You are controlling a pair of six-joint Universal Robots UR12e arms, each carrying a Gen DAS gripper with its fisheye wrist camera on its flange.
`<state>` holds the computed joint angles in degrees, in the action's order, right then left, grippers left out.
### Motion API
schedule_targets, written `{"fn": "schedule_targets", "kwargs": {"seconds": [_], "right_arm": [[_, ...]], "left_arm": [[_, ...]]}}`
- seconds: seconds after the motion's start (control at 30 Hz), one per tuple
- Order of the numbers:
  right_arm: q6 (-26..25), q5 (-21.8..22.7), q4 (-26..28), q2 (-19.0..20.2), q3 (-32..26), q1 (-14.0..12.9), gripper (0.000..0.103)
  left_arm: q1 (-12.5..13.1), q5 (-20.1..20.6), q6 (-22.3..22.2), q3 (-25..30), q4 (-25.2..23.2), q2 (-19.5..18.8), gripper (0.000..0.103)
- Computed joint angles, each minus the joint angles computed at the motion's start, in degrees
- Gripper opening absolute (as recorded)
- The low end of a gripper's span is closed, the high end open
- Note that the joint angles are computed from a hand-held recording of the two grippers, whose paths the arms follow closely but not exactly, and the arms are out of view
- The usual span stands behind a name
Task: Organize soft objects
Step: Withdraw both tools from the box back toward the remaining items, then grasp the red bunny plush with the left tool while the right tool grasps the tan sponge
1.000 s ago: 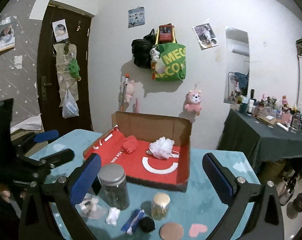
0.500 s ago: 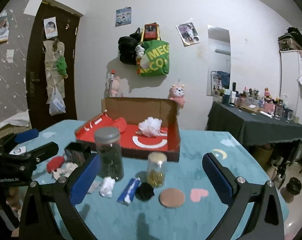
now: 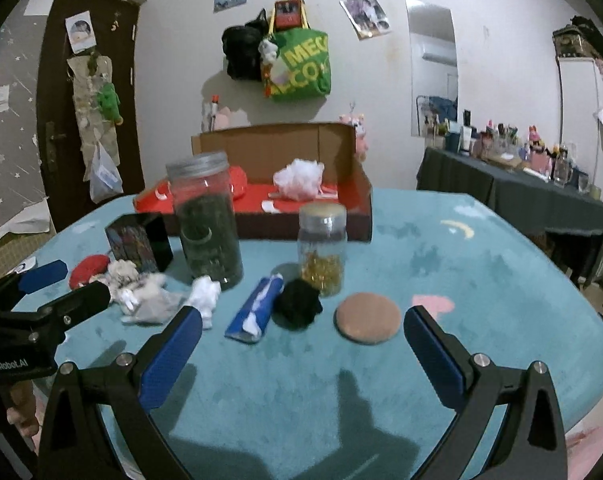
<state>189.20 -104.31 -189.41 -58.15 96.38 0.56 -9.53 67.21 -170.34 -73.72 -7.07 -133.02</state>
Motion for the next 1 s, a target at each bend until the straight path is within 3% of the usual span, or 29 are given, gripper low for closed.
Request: {"fn": "schedule_targets", "kwargs": {"seconds": [0.43, 1.0], "right_arm": [[1.5, 1.0, 5.1, 0.7, -1.1, -0.6, 0.103], [2.9, 6.5, 16.0, -0.2, -3.5, -4.7, 0.103]], "left_arm": [[-0.1, 3.1, 1.0, 3.5, -5.8, -1.3, 0.103], [2.4, 7.6, 2.9, 16.3, -22.3, -5.9, 0.103]]}}
